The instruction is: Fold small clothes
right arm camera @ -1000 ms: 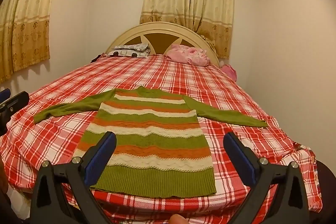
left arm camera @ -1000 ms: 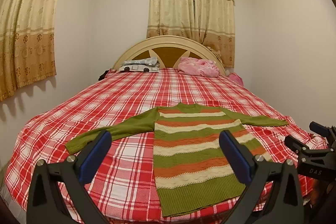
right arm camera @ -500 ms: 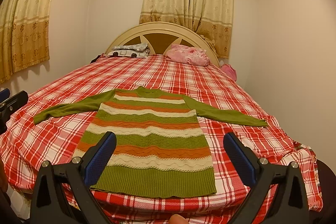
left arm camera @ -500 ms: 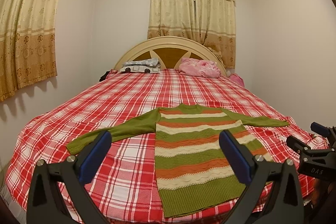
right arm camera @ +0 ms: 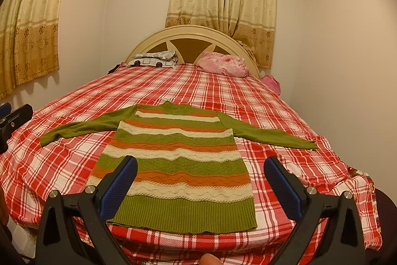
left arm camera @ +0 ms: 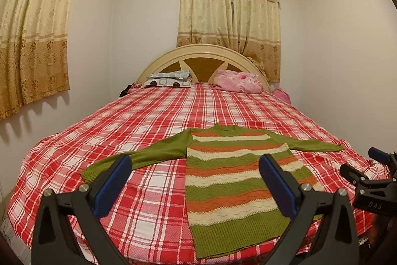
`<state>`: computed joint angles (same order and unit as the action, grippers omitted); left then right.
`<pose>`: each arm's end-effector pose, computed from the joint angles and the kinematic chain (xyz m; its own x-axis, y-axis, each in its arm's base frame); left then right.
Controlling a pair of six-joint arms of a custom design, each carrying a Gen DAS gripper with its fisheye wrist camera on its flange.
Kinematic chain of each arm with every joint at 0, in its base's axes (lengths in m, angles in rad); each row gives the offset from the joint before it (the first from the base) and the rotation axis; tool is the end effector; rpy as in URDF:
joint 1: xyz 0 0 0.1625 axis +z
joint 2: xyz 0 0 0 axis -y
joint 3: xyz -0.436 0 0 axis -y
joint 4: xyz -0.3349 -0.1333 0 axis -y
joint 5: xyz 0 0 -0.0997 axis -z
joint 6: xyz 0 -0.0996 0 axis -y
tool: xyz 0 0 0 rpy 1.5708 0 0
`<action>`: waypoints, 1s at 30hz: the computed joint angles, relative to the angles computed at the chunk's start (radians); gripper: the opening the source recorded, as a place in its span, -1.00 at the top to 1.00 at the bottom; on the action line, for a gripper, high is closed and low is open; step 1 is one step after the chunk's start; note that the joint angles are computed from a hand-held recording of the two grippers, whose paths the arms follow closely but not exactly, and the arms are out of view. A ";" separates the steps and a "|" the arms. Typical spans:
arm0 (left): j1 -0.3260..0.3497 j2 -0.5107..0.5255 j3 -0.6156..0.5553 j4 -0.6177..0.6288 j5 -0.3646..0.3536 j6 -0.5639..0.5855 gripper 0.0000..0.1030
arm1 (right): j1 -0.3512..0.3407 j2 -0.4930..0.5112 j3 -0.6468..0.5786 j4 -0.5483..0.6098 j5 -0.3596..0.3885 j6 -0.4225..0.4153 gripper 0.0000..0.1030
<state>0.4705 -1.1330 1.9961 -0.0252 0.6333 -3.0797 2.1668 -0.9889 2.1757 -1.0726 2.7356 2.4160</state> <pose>-0.2311 -0.3572 0.1924 -0.7066 0.3033 -0.6393 0.7075 0.3188 -0.6307 0.2551 -0.3016 0.1127 -0.5854 0.3367 0.7376 -0.6047 0.4247 -0.6738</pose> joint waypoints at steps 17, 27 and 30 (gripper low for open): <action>0.004 -0.006 0.005 -0.013 -0.005 0.011 -1.00 | 0.001 0.006 -0.005 0.008 0.002 0.009 -0.97; 0.003 -0.006 0.007 -0.017 -0.007 0.015 -1.00 | -0.004 0.003 -0.005 0.022 -0.006 0.020 -0.97; 0.006 -0.005 0.003 -0.010 -0.006 0.015 -1.00 | -0.011 0.001 -0.006 0.035 -0.012 0.029 -0.97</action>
<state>0.4766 -1.1383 1.9995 -0.0353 0.6274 -3.0646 2.1555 -0.9880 2.1693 -1.0375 2.7241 2.4449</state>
